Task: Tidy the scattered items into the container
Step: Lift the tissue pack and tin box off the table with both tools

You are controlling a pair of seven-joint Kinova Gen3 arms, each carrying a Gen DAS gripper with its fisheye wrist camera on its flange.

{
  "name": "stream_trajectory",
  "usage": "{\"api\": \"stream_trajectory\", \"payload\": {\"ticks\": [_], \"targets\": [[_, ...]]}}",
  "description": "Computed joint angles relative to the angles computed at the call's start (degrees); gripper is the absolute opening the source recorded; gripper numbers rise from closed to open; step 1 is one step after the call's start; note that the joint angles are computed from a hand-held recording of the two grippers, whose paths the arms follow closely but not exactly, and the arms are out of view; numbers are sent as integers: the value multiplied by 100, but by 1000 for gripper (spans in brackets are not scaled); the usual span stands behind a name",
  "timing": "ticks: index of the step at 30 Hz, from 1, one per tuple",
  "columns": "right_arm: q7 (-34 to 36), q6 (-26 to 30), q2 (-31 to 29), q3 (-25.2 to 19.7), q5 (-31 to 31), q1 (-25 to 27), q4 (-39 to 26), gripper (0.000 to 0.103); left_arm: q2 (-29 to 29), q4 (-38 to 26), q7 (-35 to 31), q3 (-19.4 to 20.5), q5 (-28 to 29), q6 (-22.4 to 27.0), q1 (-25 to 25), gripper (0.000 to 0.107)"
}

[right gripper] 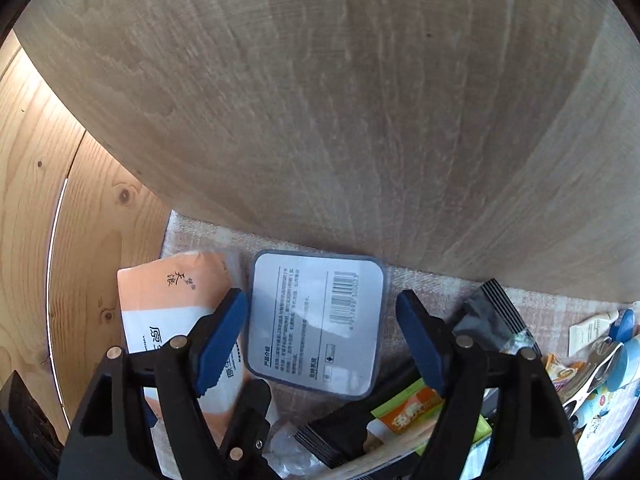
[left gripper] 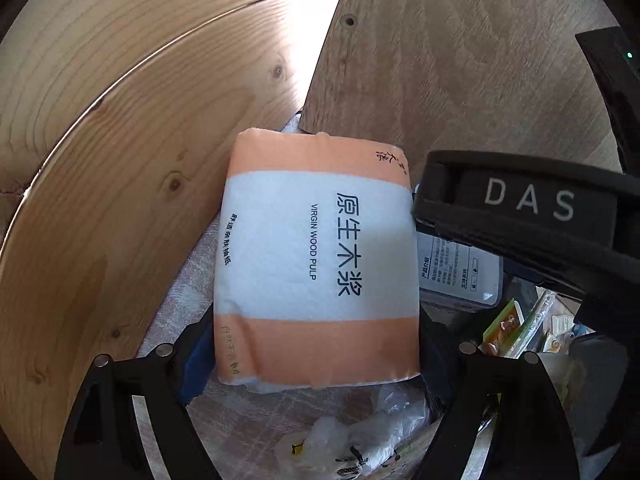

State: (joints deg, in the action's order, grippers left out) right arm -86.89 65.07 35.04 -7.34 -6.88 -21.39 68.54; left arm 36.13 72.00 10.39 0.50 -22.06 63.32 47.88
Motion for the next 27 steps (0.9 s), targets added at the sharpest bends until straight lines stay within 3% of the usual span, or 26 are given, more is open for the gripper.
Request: {"api": "stream_trajectory", "payload": {"ticks": [4, 8, 12, 16, 27], "targets": [[26, 13, 14, 11, 14, 16, -21, 81, 68, -141, -134, 32, 38, 117, -44, 82], [-76, 397, 184, 32, -14, 24, -245, 81, 86, -169, -148, 17, 38, 185, -5, 80], [-113, -1, 3, 96, 104, -25, 60, 79, 148, -270, -154, 2, 23, 256, 11, 80], [55, 51, 26, 81, 292, -69, 57, 74, 228, -404, -183, -27, 2, 345, 37, 80], [652, 120, -221, -90, -386, 640, 279, 70, 317, -776, -153, -64, 25, 594, 107, 75]]}}
